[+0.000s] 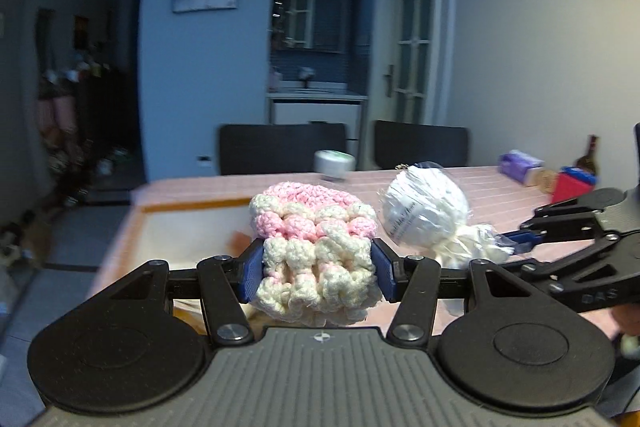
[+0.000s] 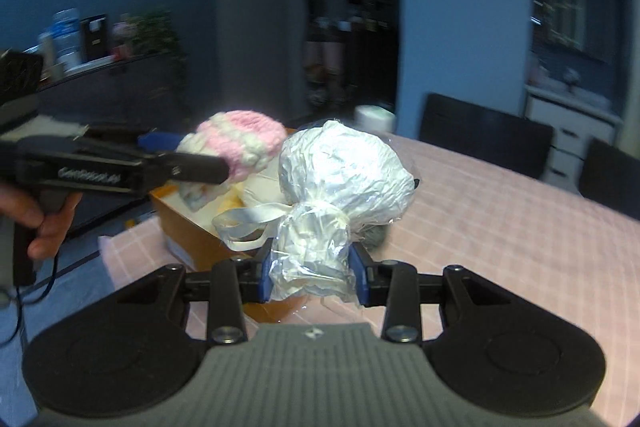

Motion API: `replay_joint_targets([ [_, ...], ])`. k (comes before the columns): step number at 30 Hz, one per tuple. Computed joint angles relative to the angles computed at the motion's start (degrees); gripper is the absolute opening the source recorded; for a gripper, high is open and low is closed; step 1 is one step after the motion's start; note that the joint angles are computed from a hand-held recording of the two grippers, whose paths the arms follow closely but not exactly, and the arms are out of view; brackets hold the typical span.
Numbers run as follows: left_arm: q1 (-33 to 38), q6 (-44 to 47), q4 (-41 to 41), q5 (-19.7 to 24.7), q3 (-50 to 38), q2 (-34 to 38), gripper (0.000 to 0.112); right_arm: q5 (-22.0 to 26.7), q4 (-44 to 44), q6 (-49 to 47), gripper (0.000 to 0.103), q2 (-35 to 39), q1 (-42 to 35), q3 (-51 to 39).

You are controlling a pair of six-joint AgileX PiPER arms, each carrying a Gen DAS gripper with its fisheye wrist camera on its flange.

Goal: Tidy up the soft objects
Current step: 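Lift the crocheted pad and wrapped bundle with both grippers and carry them over the box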

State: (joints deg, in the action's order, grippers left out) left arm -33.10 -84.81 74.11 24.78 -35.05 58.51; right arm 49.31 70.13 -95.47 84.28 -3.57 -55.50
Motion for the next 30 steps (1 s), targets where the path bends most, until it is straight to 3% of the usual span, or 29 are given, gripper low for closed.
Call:
replay_joint_targets([
  [7, 12.69, 26.58, -17.54, -4.04, -5.99, 3.72, 0.063, -9.29, -9.68, 9.54, 0.038, 8.15, 14.16, -12.42],
  [11, 20.64, 45.38, -32.06, -7.99, -9.38, 9.39, 0.063, -14.61, -22.17, 19.55, 0.038, 14.90, 21.26, -21.27],
  [14, 24.09, 52.91, -34.16, -9.50, -11.47, 14.34, 0.063, -17.70, -34.18, 29.11, 0.038, 20.72, 25.70, -28.26],
  [20, 30.46, 80.64, -54.08, -8.49, -19.40, 25.02, 0.063, -11.50, -52.84, 47.13, 0.038, 34.87, 29.85, -48.61],
  [22, 32.06, 88.87, -60.06, -7.89, -21.28, 27.67, 0.063, -7.20, -57.30, 52.47, 0.038, 40.26, 31.18, -57.19],
  [30, 30.60, 87.02, -51.34, -3.52, -26.85, 36.50, 0.064, 5.02, -67.08, 60.51, 0.041, 55.06, 34.13, -80.58],
])
